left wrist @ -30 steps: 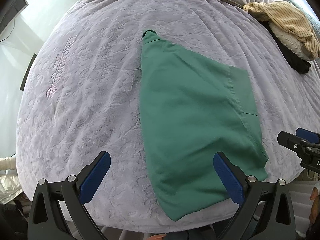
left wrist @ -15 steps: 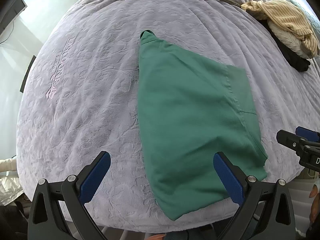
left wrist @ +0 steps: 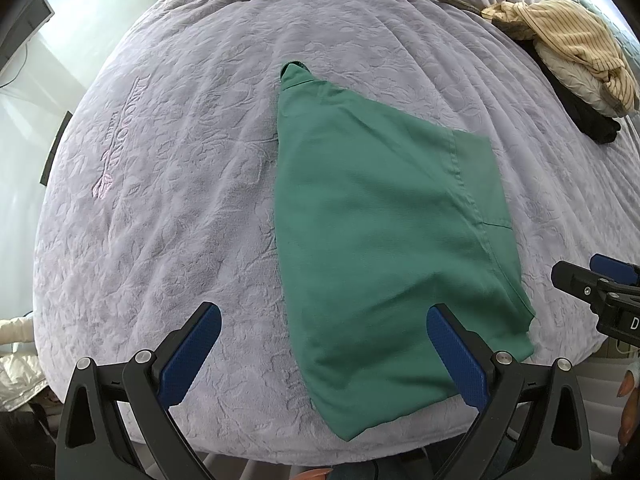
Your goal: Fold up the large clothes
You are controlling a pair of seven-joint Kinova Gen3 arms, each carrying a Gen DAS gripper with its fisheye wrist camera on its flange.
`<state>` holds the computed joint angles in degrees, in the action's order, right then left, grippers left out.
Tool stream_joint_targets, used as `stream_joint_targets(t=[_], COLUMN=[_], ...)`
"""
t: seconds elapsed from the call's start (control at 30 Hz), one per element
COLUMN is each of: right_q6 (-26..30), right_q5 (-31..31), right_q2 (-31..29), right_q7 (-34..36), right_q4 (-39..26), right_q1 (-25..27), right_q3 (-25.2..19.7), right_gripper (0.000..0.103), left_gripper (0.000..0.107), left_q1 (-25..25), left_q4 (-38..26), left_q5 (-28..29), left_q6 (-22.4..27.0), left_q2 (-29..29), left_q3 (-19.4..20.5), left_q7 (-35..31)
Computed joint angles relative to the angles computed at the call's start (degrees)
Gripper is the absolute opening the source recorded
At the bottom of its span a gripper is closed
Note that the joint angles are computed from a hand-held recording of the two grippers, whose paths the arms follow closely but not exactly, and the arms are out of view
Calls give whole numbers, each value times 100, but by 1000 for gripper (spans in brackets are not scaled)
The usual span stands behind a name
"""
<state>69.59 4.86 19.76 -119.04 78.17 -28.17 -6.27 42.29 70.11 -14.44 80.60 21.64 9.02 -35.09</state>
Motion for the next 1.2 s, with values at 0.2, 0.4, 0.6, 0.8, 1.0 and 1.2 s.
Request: stream_joint_targets(t=[0.2, 0.4, 0.6, 0.8, 1.0, 1.2], right_q6=[11, 26, 15, -8, -24, -22], right_q5=[-23, -33, -47, -92, -107, -119], right_q2=[9, 4, -9, -27, -44, -45], right_q7=[13, -21, -20, 8, 18, 29], right_q4=[-12, -4, 21, 67, 91, 101], right_q1=[5, -10, -10, 2, 4, 1], right_q3=[-6, -9, -18, -35, -37, -43], right_gripper=[86, 86, 86, 86, 86, 86], left_gripper=[103, 103, 103, 103, 103, 103], left_q1=[4, -1, 12, 17, 75, 104], left_q4=[-6, 11, 38, 79, 54, 7], left_q5=[-1, 5, -3, -29, -123, -164], left_q6=[7, 17, 38, 39, 116, 196], left_q2=[3, -10, -28, -66, -57, -30], left_q3=[-1, 3, 1, 18, 10, -5], left_q7=[3, -4, 41, 62, 130, 213])
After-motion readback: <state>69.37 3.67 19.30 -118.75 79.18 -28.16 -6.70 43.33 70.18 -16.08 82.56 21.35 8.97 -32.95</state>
